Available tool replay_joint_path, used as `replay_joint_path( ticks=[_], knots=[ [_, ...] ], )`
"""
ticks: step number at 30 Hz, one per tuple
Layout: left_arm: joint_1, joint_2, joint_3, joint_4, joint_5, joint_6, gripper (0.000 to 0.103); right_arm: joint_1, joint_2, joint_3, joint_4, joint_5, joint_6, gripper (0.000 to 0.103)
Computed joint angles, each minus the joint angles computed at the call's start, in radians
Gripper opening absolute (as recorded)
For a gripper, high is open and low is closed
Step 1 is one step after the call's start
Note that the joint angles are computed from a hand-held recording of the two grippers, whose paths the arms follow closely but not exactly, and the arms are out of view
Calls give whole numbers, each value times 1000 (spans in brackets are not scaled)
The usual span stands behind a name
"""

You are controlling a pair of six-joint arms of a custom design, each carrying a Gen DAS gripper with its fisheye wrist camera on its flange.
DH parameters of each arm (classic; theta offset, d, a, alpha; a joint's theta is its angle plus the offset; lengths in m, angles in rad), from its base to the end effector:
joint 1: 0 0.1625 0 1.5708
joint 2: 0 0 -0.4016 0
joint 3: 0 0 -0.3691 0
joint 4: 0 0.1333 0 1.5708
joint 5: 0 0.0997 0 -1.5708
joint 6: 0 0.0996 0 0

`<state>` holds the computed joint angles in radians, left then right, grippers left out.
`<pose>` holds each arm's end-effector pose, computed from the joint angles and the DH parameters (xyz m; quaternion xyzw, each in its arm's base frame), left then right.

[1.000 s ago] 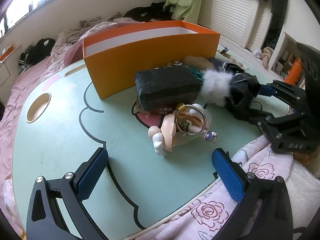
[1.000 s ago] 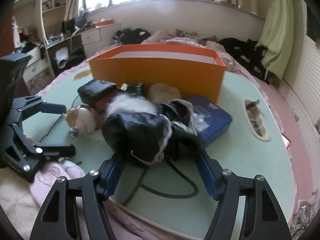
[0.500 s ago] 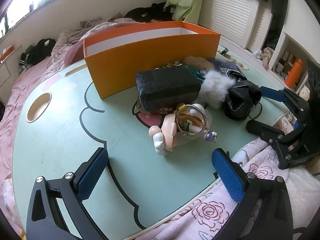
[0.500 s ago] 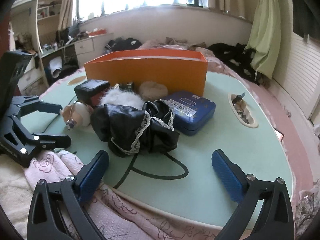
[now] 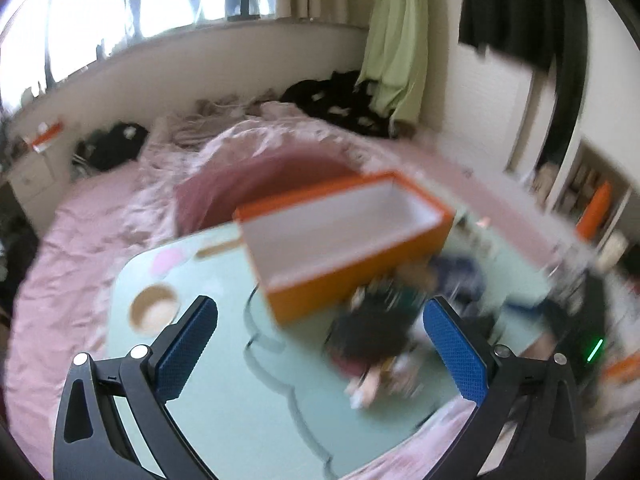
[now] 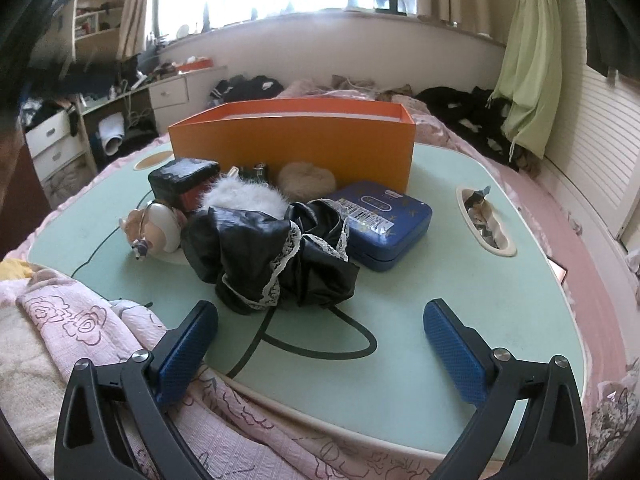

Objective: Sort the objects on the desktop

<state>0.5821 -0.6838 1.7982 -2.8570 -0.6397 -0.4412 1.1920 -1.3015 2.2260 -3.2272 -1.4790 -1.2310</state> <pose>-0.3692 -0.4983 0.0433 0.2036 0.8675 -0.3511 0.2875 -0.0413 -0.4890 0.2478 0.4005 -0.8426 0.2787 0.2279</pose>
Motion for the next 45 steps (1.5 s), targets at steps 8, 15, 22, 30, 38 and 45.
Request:
replay_joint_path(
  ticks=[8,15,22,30,38,45],
  knots=[
    [139,172,-429,284,-187,-72,103,-1,-3,-3,13,4,-8,103],
    [158,346,-623,402,-142,-110,103,1,1,-5,12,3,-6,103],
    [174,374,-665,476,-147,-156,103,0,1,-6,13,4,-7,103],
    [174,373,-666,473,-153,-154,103,-1,1,-7,16,6,-9,103],
    [131,215,-414,167,-206,-34,103,-2,1,-9,17,6,-10,103],
    [37,36,-35,-3,-141,43,103,-3,1,-10,18,7,-11,103]
  ],
)
